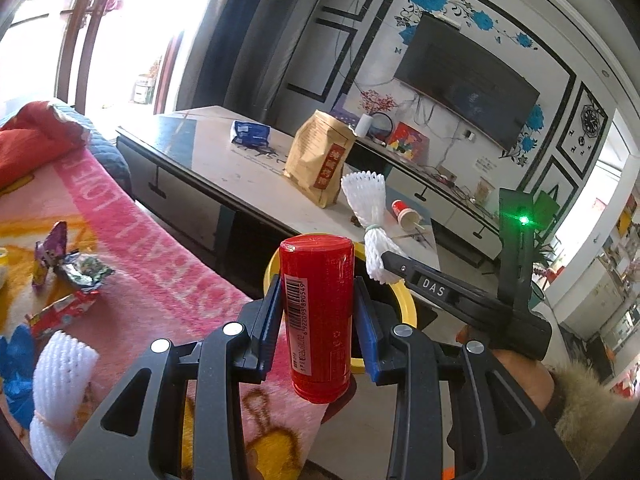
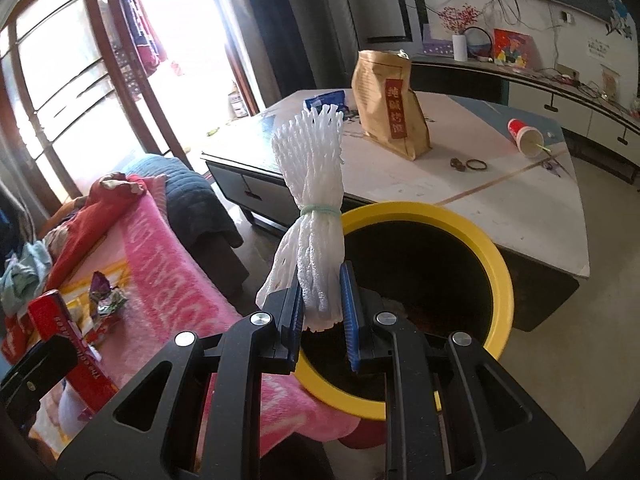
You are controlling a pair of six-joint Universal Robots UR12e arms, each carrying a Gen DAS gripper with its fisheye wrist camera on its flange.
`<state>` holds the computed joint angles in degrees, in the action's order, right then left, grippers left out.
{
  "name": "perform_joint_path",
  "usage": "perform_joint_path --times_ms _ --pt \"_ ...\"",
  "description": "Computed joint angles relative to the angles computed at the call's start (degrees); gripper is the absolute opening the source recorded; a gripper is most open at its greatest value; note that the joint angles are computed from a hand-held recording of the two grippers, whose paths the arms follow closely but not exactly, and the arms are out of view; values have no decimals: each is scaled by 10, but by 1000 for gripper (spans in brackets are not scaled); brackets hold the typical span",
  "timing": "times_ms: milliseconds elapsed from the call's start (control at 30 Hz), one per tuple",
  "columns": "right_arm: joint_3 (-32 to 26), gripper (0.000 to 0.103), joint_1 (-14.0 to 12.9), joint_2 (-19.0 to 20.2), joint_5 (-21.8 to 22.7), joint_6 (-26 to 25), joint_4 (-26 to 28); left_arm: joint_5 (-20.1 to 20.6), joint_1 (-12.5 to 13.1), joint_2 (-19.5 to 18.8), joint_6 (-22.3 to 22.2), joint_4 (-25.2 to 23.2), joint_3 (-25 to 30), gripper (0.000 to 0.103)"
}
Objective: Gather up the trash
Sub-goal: 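Carry the red can and white foam nets over the trash bin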
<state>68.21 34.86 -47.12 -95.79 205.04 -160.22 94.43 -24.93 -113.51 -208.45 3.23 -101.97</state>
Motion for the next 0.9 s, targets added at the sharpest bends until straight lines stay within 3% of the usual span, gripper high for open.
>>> perform_joint_path --times_ms 900 --pt "19 13 -23 -5 4 63 64 -48 -2 -66 14 -40 71 33"
